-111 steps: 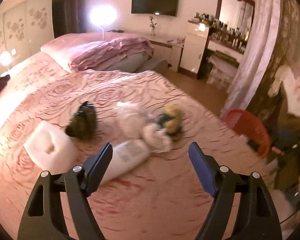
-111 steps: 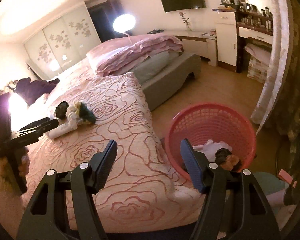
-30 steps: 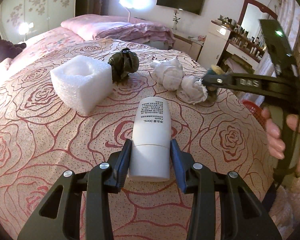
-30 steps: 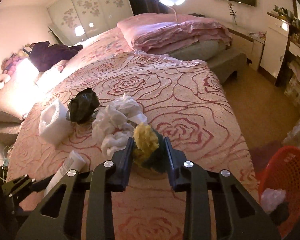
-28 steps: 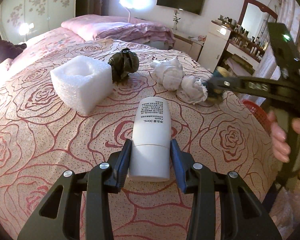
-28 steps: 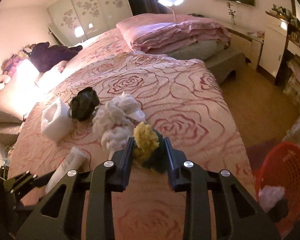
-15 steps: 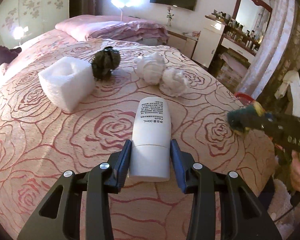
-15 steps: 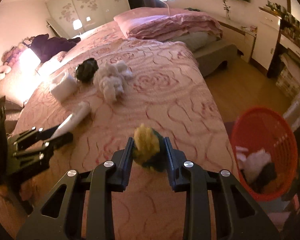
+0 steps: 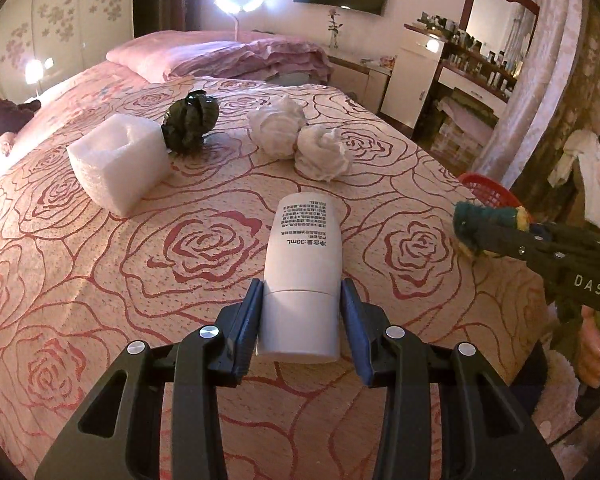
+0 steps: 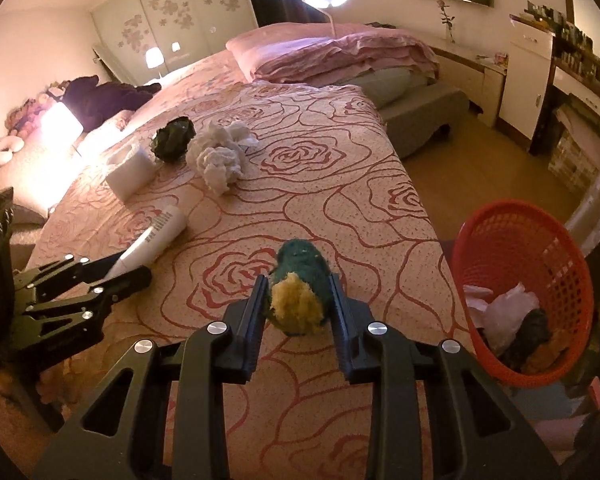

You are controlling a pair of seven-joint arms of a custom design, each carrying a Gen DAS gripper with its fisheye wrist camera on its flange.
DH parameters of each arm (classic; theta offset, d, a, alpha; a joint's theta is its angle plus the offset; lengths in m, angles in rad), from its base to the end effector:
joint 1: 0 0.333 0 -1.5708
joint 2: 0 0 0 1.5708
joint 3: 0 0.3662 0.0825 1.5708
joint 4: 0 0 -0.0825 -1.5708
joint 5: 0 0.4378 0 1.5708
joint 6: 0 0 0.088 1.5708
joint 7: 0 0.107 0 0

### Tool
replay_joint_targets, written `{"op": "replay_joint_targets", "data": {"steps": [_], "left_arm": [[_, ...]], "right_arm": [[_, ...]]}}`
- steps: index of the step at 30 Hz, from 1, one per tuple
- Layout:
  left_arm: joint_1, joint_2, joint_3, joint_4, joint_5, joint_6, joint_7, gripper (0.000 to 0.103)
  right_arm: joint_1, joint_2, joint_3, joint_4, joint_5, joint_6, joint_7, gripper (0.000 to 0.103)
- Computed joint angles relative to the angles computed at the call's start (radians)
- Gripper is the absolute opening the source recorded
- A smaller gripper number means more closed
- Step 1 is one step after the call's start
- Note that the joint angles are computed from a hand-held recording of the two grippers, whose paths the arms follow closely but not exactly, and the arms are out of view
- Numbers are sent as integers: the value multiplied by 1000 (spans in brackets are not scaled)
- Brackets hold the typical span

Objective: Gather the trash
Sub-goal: 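Carry the bottle and plush item over the red wastebasket with both tools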

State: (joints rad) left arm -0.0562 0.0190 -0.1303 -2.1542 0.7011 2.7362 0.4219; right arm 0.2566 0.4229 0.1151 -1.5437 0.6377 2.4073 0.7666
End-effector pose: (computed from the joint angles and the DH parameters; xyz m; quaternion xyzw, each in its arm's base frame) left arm 0.6079 -0.1397 0.4666 -0.7816 0.5233 -0.2340 0.2459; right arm 0.7369 0.2752 0.4843 -0.8639 0.3669 -0.0242 0.3441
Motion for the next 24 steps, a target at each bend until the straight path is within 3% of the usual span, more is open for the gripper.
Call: {"op": "replay_joint_targets", "data": {"steps": [15, 24], "left_arm": [[-7, -16, -9, 11, 29, 33, -25, 38], [-17, 29, -10, 77, 7, 27, 26, 38]], "right_arm": [[-34, -30, 6, -8, 98, -2, -46, 29], [-49, -14, 0, 11, 109, 21, -16, 29]]}}
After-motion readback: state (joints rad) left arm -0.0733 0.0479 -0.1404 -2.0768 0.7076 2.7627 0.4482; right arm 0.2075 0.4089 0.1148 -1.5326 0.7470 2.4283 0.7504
